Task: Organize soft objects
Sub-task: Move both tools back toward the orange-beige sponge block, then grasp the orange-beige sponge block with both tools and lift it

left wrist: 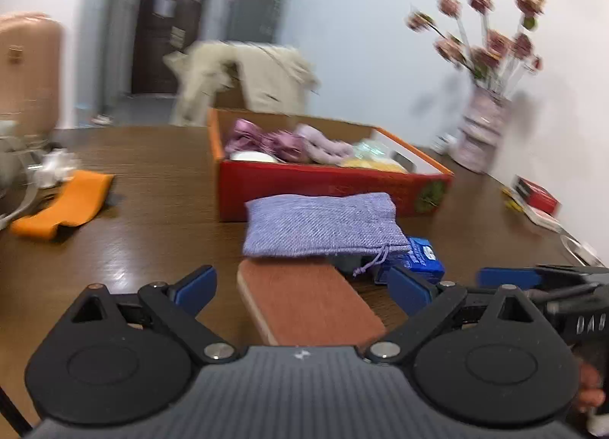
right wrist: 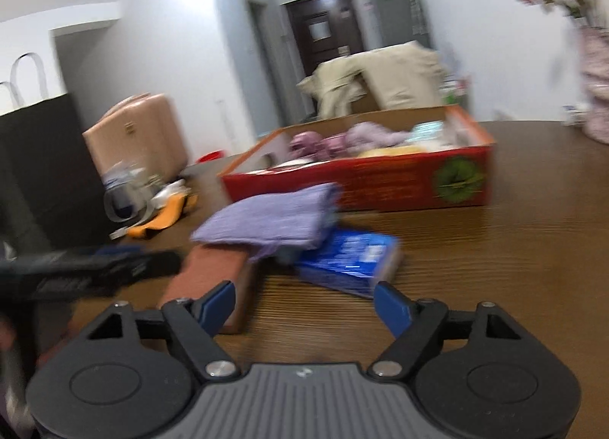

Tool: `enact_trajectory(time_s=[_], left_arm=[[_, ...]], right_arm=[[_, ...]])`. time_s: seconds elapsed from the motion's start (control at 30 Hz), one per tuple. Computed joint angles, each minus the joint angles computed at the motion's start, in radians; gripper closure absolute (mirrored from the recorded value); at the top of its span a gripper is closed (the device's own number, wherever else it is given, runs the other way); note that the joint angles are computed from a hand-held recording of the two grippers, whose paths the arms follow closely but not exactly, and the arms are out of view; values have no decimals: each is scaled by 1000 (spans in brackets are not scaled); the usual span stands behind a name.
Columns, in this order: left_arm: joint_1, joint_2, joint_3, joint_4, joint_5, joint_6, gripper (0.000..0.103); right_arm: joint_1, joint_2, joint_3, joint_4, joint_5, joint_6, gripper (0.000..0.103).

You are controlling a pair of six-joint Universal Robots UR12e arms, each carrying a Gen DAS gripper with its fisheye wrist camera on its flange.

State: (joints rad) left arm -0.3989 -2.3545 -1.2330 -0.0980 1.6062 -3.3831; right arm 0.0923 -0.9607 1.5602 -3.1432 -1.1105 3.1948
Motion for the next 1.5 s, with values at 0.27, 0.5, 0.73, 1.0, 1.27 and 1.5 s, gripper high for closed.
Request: enact_trajectory(time_s=[0.27,0.5,0.73,1.0,1.27,1.5], left_arm=[[98,-90,145,-148,-344,-125,14],[113,-87,126,-150,-435,-139,33],[76,-28,32,-124,-379,-190,39],[33,9,-22,-121,-318,-280,56],[24,17,30,-307,-388,-241,59],[11,32,50,-361,-383,-204,61]], right_arm=[[20,65,-96,121,157,-98,35],[19,79,-115,124,139,-79,46],[21,54,-87,96,3,-50,46],[-14,15,-18,119,70,146,51],[-27,-54,11,310,75,170,63],[-33,-94,19,379,61,134,69]])
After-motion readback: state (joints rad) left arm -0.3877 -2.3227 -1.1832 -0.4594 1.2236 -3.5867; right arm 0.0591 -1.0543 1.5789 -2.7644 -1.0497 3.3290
